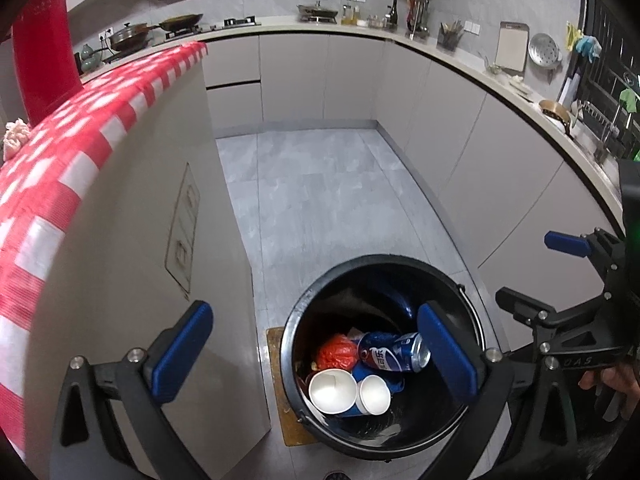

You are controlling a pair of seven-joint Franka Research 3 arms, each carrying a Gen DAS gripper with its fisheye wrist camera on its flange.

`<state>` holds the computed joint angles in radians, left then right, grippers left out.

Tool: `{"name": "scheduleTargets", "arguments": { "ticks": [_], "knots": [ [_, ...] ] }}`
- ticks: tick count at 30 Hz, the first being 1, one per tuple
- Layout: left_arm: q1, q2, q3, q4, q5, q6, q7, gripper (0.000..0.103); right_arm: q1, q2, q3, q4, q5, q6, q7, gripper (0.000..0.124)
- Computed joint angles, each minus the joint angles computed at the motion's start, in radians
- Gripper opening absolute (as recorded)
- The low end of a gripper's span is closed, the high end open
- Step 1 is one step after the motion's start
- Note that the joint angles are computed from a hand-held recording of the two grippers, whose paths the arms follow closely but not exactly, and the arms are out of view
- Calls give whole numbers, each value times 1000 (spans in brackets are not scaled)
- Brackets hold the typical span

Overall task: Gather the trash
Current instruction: 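Move both tools back over the table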

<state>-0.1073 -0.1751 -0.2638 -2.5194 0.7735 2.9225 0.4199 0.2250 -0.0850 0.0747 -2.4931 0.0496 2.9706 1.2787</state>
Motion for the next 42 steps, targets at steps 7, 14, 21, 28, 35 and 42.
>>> {"name": "scheduleTargets", "arguments": {
  "ticks": [7,14,21,28,35,42],
  "knots": [
    [12,-37,-1,-23,-1,9,-2,103,5,-36,11,-2,-8,-8,-1,103],
    [16,-119,1,-52,-52,1,45,103,38,-62,10,10,67,-6,-47,103],
    [26,-234,35,-84,-152,-27,134,103,52,-70,43,59,63,12,-4,103],
    [79,-386,68,-158,-229,-88,215,103,159,-63,24,144,238,-4,-91,103],
    [140,-571,132,-271,-290,-117,300,103,203,-11,97,254,210,-43,-14,103],
    [268,-714,264,-368,-322,-122,479,102,273,118,145,426,-24,-103,247,103]
  ]
}}
